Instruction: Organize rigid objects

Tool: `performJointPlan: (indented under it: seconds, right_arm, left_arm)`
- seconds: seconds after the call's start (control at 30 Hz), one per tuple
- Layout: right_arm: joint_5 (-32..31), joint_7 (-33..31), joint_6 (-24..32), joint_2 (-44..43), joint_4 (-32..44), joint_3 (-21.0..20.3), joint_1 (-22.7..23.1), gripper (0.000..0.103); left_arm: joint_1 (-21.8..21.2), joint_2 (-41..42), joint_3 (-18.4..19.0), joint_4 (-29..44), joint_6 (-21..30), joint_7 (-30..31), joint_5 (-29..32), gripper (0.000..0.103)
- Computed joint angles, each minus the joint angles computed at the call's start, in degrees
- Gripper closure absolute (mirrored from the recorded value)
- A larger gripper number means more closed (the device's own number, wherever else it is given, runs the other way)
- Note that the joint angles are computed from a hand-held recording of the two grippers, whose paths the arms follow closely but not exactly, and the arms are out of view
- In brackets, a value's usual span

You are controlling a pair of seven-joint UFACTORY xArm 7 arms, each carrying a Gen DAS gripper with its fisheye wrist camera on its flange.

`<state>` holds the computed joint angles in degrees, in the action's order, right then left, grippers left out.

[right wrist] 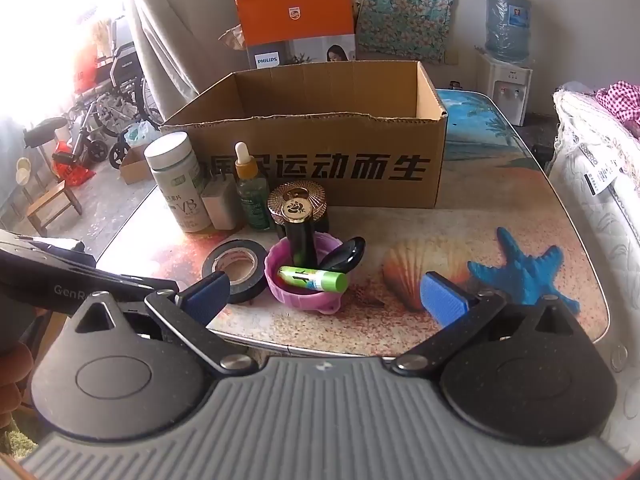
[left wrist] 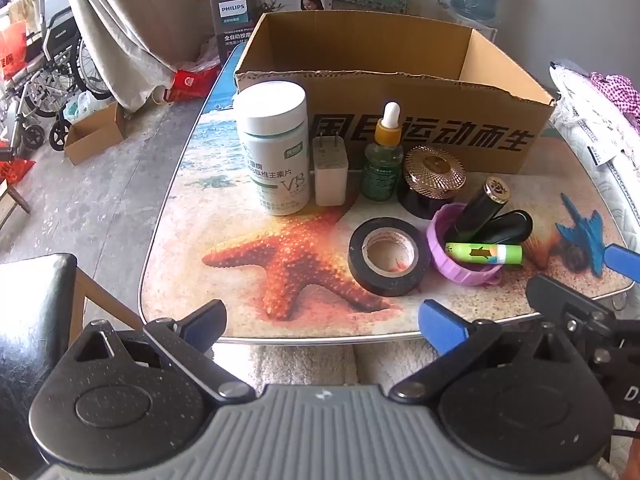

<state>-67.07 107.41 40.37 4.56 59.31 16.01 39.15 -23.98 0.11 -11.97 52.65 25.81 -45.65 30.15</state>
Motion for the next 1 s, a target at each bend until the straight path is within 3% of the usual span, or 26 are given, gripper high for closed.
performJointPlan:
  seconds: [0.13, 1.0]
  right_arm:
    - [0.42, -0.50, 0.33, 0.27, 0.49, 0.01, 0.13, 0.001]
    - [-0.42, -1.45, -1.26, 1.18, 1.40, -0.86, 0.15, 0.001]
  left_arm:
    - [-0.03, -0.25, 0.05, -0.78, -0.40, -1.66, 1.87, 0.000]
    - [0.08, 0.23, 0.23, 0.22, 0.43, -0.13, 0.08, 0.000]
